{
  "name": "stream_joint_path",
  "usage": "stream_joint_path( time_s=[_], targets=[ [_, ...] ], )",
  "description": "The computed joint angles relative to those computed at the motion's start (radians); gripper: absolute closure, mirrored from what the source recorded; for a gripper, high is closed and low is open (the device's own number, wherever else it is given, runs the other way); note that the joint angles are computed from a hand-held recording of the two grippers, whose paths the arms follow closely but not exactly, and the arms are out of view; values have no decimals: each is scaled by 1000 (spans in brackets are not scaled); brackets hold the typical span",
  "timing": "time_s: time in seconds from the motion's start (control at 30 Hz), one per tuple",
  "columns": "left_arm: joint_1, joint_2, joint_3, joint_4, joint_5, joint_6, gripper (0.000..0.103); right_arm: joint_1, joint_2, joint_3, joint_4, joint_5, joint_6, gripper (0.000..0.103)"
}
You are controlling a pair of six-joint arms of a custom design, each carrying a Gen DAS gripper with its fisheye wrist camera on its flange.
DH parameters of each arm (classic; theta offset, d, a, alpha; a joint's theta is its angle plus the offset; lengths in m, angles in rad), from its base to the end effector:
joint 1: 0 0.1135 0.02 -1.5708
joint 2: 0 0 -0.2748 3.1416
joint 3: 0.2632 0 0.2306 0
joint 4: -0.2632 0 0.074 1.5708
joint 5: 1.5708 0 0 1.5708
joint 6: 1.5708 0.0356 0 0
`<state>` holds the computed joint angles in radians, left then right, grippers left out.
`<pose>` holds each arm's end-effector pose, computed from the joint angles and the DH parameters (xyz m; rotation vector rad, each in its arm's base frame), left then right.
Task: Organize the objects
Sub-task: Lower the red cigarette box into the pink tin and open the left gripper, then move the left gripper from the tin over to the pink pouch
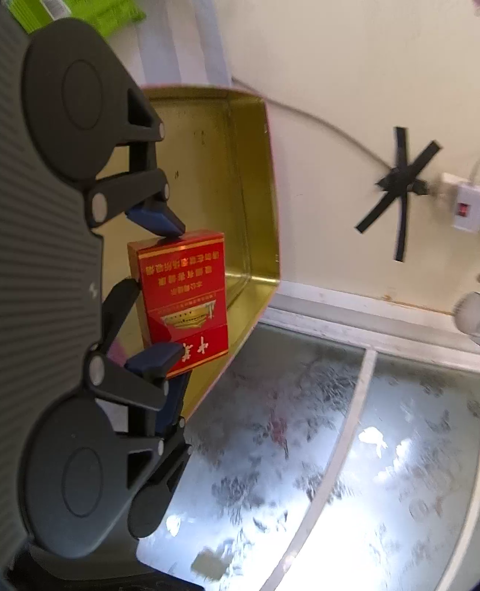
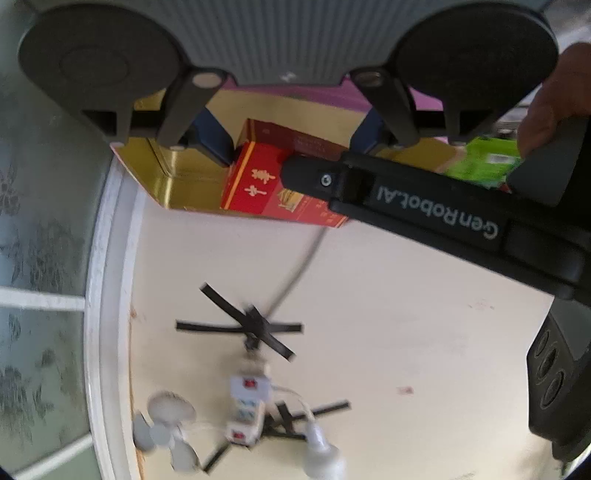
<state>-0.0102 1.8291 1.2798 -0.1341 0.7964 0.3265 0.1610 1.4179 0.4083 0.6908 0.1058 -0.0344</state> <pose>0.3878 -0.0294 0.2517 0.7521 1.9640 -0.7023 0.2487 0.0366 0.1942 -0.1121 1.8844 -0.0134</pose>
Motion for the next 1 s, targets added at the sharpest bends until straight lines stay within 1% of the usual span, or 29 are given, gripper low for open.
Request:
stream_joint_path(
  time_s=[0.07,0.1,0.13,0.2,0.23,0.27,0.37,0.4,0.47,0.53,0.57,0.67,0.7,0.73,0.77,0.83,0.9,0.93,1.0],
  targets=[
    [-18,36,16,16,-33,-10,38,-39,42,12,5,-28,-15,31],
    [-29,49,22,23,-54,-17,38,-57,100,33,23,-45,-15,30],
    [-36,62,29,23,-65,-21,38,-65,120,27,49,-55,-4,28],
    [-45,89,61,-25,-82,-15,37,-78,157,16,106,-67,14,21],
    [-80,84,55,-8,-119,-46,37,-75,187,19,139,-59,21,19],
    [-78,79,40,6,-132,-48,37,-69,195,5,171,-48,21,16],
    [-63,35,-30,83,-140,-63,37,-63,205,-34,238,-46,22,16],
    [-53,15,-62,118,-136,-72,37,-66,230,-27,265,-54,27,16],
    [-19,-40,-134,187,-112,-96,37,-51,233,-47,305,-35,40,16],
    [0,-71,-183,264,-112,-127,33,-42,244,-77,385,-31,57,16],
    [37,-111,-245,328,-92,-137,29,-33,235,-96,411,-26,62,14],
    [127,-194,-362,431,-72,-112,29,17,222,-185,547,24,87,5],
    [161,-210,-385,444,-49,-98,29,41,236,-217,603,40,87,5],
    [188,-220,-400,449,-32,-83,29,74,238,-237,624,69,88,4],
    [234,-237,-427,448,-10,-52,29,103,237,-249,632,90,93,0],
    [298,-250,-458,420,15,18,29,167,219,-269,611,113,128,0],
    [355,-234,-460,357,27,105,29,218,183,-259,525,99,175,0],
    [381,-224,-458,324,29,147,29,246,185,-254,507,101,193,0],
    [435,-201,-465,286,19,225,29,314,168,-210,399,128,187,0]
  ],
)
